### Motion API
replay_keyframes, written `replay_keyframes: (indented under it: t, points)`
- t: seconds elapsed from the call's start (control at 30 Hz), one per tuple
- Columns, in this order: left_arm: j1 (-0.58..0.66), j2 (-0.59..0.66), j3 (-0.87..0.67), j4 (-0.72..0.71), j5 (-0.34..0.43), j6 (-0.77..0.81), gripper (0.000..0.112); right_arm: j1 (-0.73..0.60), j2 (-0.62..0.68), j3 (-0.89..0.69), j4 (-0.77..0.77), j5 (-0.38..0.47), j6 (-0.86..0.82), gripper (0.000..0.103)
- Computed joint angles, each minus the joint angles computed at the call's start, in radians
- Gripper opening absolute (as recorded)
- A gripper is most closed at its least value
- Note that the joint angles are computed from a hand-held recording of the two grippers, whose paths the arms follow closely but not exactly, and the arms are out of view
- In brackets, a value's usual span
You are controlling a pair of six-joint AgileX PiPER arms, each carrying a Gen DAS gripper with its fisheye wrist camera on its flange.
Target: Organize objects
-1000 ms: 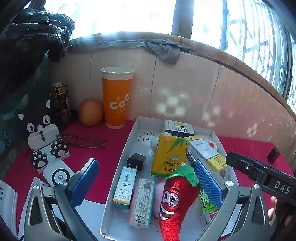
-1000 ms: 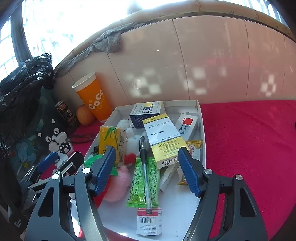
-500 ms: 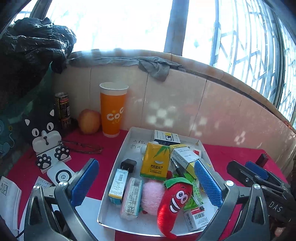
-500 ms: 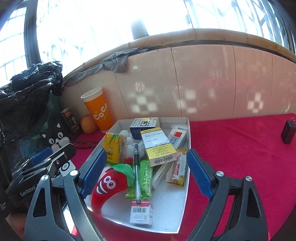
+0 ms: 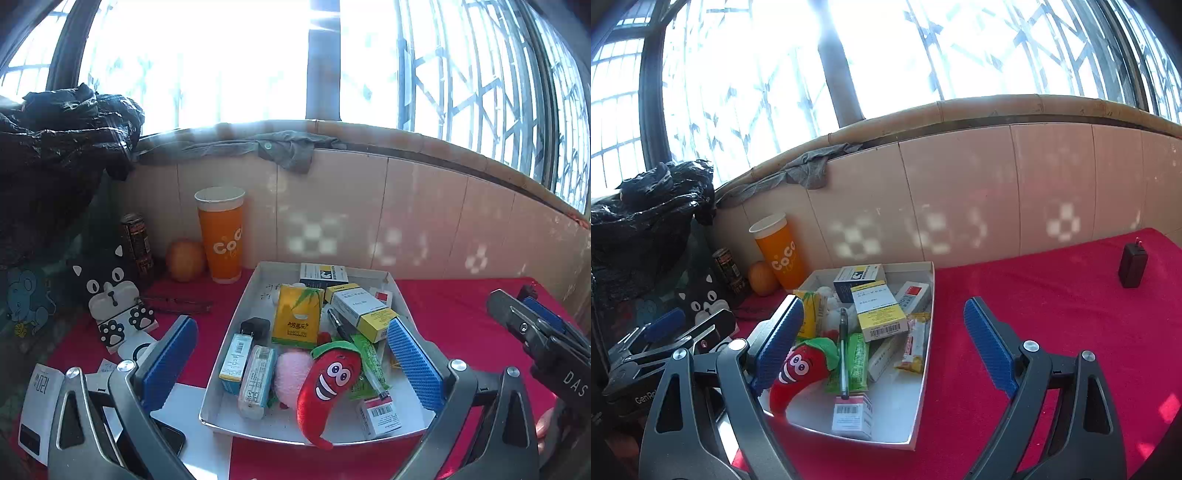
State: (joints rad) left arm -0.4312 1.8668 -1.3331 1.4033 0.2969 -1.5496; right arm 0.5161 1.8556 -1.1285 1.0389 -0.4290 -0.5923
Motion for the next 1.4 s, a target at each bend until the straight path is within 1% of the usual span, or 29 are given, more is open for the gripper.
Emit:
replay_keyframes:
  t: [0.03, 0.07, 0.1, 0.13, 0.23, 0.3, 0.37, 0.43, 0.47, 0.5, 0.6, 0.73, 0.77, 0.87, 0.97, 1.07, 1.13, 1.2, 1.3, 1.4]
  points:
    - [-0.028, 0.006, -0.010, -0.032, 0.076, 0.036, 0.103, 0.020, -0.012, 0.018, 0.089, -0.062, -0.059, 0.089]
    - [-0.055, 0.014, -0.024, -0.074, 0.152, 0.084, 0.103, 0.035, -0.026, 0.038, 0.139, -0.110, -0.080, 0.089]
    - [-0.077, 0.020, -0.030, -0.099, 0.204, 0.115, 0.103, 0.044, -0.040, 0.059, 0.148, -0.138, -0.074, 0.089]
    - [-0.089, 0.016, -0.021, -0.104, 0.216, 0.120, 0.103, 0.046, -0.055, 0.083, 0.140, -0.155, -0.063, 0.089]
    - [-0.095, -0.011, 0.015, -0.176, 0.182, 0.136, 0.103, 0.065, -0.088, 0.122, 0.182, -0.201, -0.095, 0.089]
    - [-0.102, -0.027, 0.039, -0.202, 0.155, 0.145, 0.103, 0.071, -0.115, 0.164, 0.151, -0.217, -0.047, 0.090]
    - [-0.122, -0.034, 0.050, -0.194, 0.162, 0.147, 0.103, 0.091, -0.143, 0.216, 0.110, -0.265, 0.017, 0.090]
    - [-0.137, -0.041, 0.061, -0.199, 0.159, 0.157, 0.103, 0.117, -0.161, 0.260, 0.096, -0.328, 0.044, 0.090]
    - [-0.140, -0.045, 0.066, -0.213, 0.152, 0.169, 0.103, 0.133, -0.165, 0.271, 0.111, -0.362, 0.032, 0.092]
    - [-0.143, -0.049, 0.070, -0.224, 0.147, 0.178, 0.103, 0.144, -0.171, 0.284, 0.122, -0.386, 0.025, 0.103]
    - [-0.159, -0.057, 0.085, -0.211, 0.163, 0.152, 0.103, 0.172, -0.196, 0.330, 0.137, -0.438, 0.034, 0.103]
    - [-0.192, -0.064, 0.107, -0.150, 0.240, 0.061, 0.103, 0.194, -0.227, 0.385, 0.159, -0.478, 0.052, 0.103]
    - [-0.197, -0.069, 0.114, -0.141, 0.248, 0.047, 0.103, 0.197, -0.234, 0.396, 0.161, -0.487, 0.060, 0.103]
    - [-0.199, -0.091, 0.140, -0.131, 0.239, 0.027, 0.103, 0.207, -0.255, 0.430, 0.172, -0.512, 0.084, 0.103]
    - [-0.209, -0.111, 0.161, -0.112, 0.248, 0.003, 0.103, 0.226, -0.275, 0.463, 0.182, -0.536, 0.101, 0.103]
    - [-0.210, -0.126, 0.174, -0.128, 0.243, 0.006, 0.103, 0.249, -0.288, 0.488, 0.194, -0.559, 0.101, 0.103]
    - [-0.209, -0.129, 0.175, -0.166, 0.240, 0.027, 0.103, 0.258, -0.293, 0.496, 0.204, -0.564, 0.094, 0.103]
    - [-0.217, -0.125, 0.175, -0.188, 0.255, 0.043, 0.103, 0.267, -0.298, 0.504, 0.221, -0.566, 0.085, 0.103]
    - [-0.235, -0.129, 0.189, -0.177, 0.269, 0.035, 0.103, 0.281, -0.297, 0.500, 0.280, -0.577, 0.046, 0.103]
    - [-0.256, -0.141, 0.207, -0.148, 0.286, 0.007, 0.103, 0.280, -0.310, 0.511, 0.307, -0.560, 0.034, 0.103]
